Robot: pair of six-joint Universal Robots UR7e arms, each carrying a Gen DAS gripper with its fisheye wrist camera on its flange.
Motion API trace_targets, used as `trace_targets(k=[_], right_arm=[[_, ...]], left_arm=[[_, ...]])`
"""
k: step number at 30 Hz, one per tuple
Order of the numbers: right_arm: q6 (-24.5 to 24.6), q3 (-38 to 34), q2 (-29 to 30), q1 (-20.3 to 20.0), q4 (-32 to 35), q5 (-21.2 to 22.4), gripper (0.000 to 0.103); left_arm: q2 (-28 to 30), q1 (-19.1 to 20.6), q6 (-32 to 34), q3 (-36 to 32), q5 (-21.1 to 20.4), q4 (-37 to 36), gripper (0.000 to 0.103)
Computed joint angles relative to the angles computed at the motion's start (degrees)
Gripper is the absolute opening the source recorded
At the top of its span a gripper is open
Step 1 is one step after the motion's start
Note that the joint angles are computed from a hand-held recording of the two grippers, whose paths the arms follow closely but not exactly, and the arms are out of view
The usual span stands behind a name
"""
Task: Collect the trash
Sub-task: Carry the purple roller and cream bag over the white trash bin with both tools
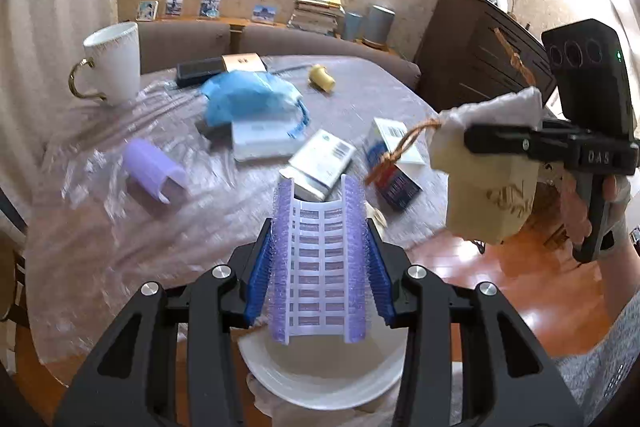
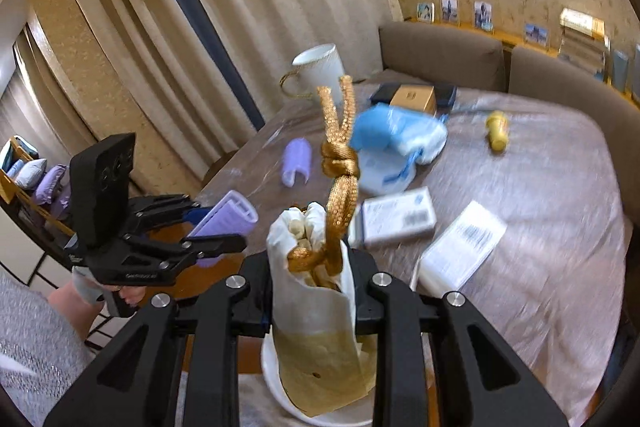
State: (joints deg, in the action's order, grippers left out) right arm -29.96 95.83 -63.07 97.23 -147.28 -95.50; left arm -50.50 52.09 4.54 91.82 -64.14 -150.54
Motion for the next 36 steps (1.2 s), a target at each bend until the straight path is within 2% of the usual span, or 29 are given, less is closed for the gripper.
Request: trace_targets(k=[11, 17, 36], right_arm=[[3.2, 9.1, -3.6, -2.4, 0.5, 0.0, 0.025], [3.6, 10.9, -2.6, -3.1, -0.4, -1.3, 0.025], [4.0, 15.3, 1.8, -5.8, -8.8, -5.4, 0.025]], left_arm=[[-1.0, -1.3, -0.6, 6.2, 0.3, 0.4, 0.044], [-0.2, -1.0, -0.7, 8.4, 0.7, -0.2, 0.044], [3.8, 0.8, -2.2, 10.3, 6.0, -0.6, 0.044]])
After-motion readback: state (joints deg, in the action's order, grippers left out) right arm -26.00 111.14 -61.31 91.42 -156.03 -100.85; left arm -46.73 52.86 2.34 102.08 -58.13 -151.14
